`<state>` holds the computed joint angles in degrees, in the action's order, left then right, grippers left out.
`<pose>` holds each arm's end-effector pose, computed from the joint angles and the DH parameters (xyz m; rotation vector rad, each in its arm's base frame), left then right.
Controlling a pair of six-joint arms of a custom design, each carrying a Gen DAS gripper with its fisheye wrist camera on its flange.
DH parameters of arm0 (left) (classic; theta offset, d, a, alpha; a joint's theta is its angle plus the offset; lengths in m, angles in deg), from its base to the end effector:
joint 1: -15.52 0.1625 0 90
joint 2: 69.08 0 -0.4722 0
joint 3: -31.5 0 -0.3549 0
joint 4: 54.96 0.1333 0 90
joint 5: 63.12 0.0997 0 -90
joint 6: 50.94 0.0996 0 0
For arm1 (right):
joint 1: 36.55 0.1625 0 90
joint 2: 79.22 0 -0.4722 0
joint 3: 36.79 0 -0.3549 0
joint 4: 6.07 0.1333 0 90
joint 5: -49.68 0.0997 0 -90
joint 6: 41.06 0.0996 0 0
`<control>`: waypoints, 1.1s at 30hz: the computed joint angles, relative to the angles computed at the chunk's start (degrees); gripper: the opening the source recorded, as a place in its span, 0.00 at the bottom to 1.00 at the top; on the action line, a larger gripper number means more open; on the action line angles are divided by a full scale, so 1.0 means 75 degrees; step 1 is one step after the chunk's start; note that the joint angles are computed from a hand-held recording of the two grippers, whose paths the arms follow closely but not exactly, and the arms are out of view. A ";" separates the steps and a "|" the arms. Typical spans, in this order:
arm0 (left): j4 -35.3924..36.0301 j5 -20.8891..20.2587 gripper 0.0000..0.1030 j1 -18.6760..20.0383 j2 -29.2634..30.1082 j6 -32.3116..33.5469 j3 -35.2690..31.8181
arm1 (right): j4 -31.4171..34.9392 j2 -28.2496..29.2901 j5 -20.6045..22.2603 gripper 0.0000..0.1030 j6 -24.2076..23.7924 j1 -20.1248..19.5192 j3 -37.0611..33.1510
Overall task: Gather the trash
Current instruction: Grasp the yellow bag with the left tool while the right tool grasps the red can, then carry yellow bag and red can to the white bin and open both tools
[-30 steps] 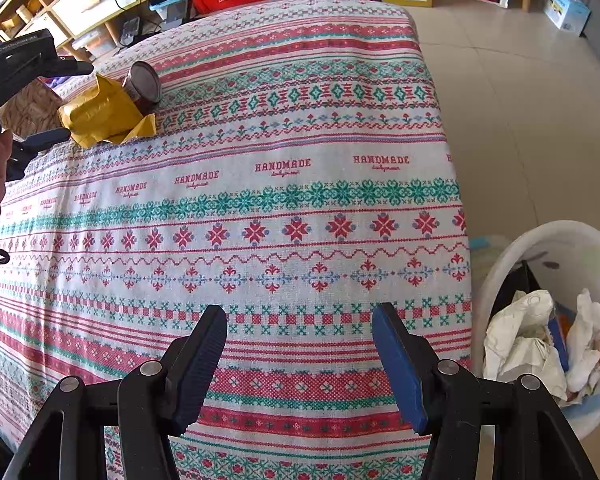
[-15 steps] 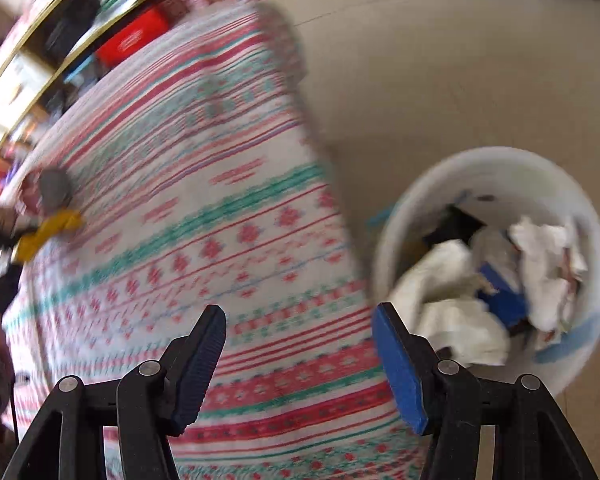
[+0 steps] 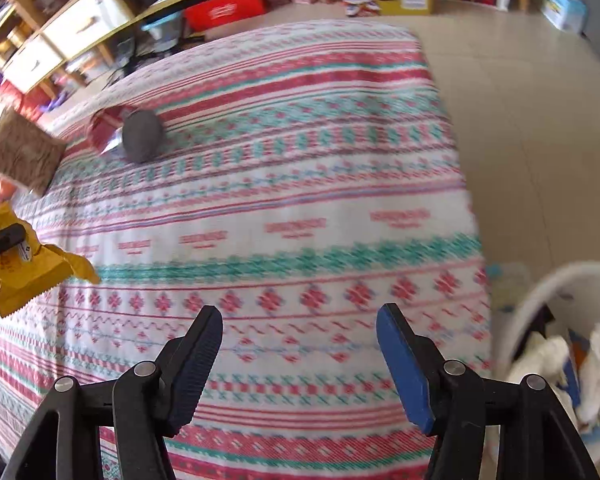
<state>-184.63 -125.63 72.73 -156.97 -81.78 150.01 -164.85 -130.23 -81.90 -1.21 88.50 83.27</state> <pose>-0.0850 -0.4629 0.3820 -0.0065 2.7657 -0.5425 0.3556 -0.3898 0.1231 -0.1026 -2.5006 0.5731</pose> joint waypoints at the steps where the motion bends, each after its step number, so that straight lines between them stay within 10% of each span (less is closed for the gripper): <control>1: 0.0332 0.0091 0.13 -0.0053 -0.0197 0.0121 0.0016 | -0.0107 0.0257 0.0130 0.70 -0.0589 -0.0010 -0.0249; 10: 0.1390 -0.0283 0.13 0.0567 -0.0653 0.0346 -0.0312 | -0.1480 0.2775 -0.1776 0.81 -0.5395 0.0364 -0.2727; 20: 0.2057 -0.0626 0.13 0.0873 -0.0606 0.0634 -0.0752 | -0.1810 0.4718 -0.3047 0.80 -0.8192 -0.0078 -0.5298; 26: 0.2104 -0.0730 0.13 0.0939 -0.0555 0.0744 -0.0884 | -0.1275 0.4975 -0.3239 0.70 -0.7942 -0.0273 -0.5699; 28: 0.2097 -0.0667 0.13 0.0895 -0.0524 0.0769 -0.0917 | -0.0989 0.4837 -0.3032 0.43 -0.7548 -0.0279 -0.5589; 33: 0.2080 -0.0628 0.13 0.0748 -0.0550 0.0693 -0.0864 | 0.0049 0.4355 -0.2831 0.39 -0.6166 -0.0155 -0.5089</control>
